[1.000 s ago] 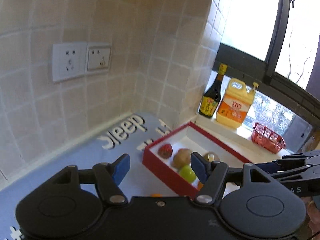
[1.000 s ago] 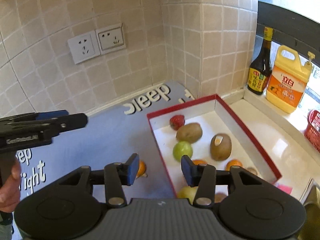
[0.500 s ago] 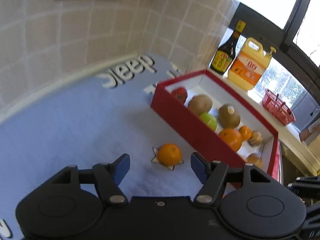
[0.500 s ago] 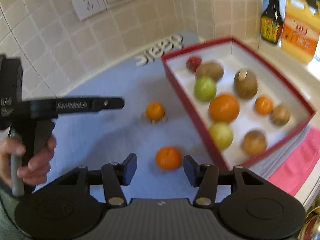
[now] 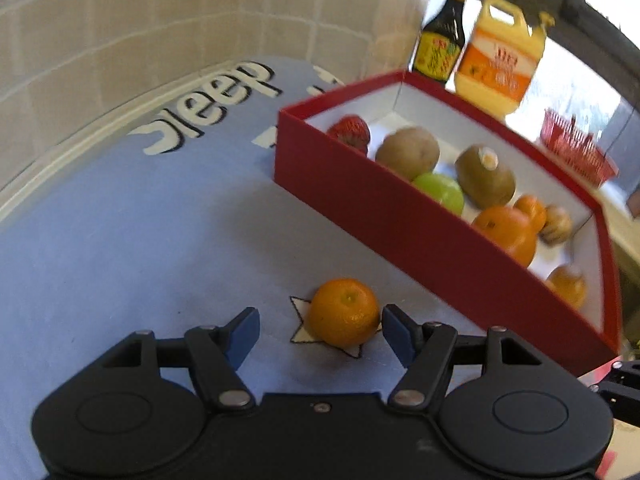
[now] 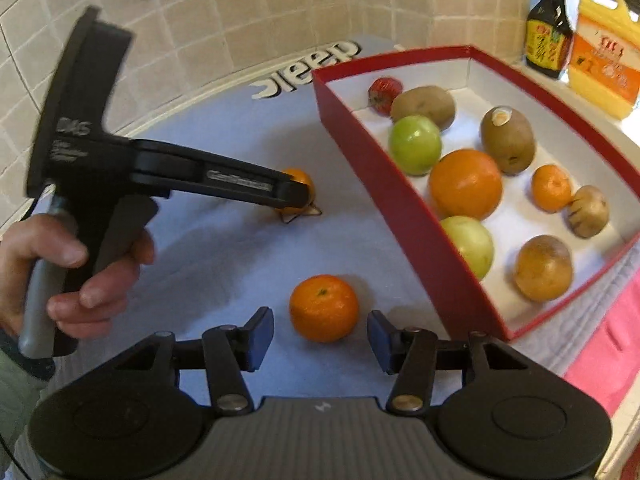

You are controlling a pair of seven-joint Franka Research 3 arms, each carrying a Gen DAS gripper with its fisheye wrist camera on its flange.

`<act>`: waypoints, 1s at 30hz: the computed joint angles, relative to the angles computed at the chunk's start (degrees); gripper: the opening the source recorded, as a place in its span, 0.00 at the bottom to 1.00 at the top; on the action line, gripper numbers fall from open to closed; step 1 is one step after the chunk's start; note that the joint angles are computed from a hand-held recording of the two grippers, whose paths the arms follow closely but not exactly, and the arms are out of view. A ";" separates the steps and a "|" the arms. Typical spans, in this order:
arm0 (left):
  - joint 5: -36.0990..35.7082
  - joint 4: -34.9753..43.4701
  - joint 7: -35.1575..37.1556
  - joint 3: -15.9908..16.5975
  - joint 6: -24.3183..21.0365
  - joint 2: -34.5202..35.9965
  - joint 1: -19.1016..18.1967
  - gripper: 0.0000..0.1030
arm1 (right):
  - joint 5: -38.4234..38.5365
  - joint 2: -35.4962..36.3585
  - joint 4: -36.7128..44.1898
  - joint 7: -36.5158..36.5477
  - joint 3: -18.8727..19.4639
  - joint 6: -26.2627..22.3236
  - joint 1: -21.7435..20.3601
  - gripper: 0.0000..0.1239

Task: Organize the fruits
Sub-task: 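Grasp a tangerine with the left tool while the right grasps the other tangerine, then lower both tangerines into the red box and open both tools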

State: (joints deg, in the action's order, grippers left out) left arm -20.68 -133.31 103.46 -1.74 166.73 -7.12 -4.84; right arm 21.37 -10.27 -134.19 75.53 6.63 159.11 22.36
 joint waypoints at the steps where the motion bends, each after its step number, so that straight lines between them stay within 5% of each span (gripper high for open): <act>1: 1.72 0.17 -1.01 -0.47 0.16 0.33 0.42 0.78 | 0.64 0.41 0.39 -0.36 -0.24 -0.59 0.18 0.44; 9: 13.07 1.47 -9.74 -2.49 -0.19 1.47 2.59 0.69 | 2.69 3.34 2.91 -1.18 -0.66 -1.14 -0.06 0.38; 13: 16.51 1.47 -12.74 -2.93 -0.01 1.28 2.84 0.45 | 4.86 3.72 3.64 -2.34 -0.99 -2.26 -0.27 0.35; 18: 30.72 0.69 -26.39 -5.05 0.51 -0.38 5.61 0.44 | 8.42 1.80 2.96 -6.64 -1.54 -4.01 0.36 0.34; 25: 32.68 1.62 -30.19 -3.98 4.85 -5.72 4.14 0.44 | 20.91 -3.33 5.61 -18.24 -5.36 -6.02 0.26 0.34; 30: 21.79 11.45 -19.13 1.18 6.34 -0.66 -3.96 0.44 | 18.41 -0.11 12.75 -14.53 -5.88 -1.87 -4.11 0.34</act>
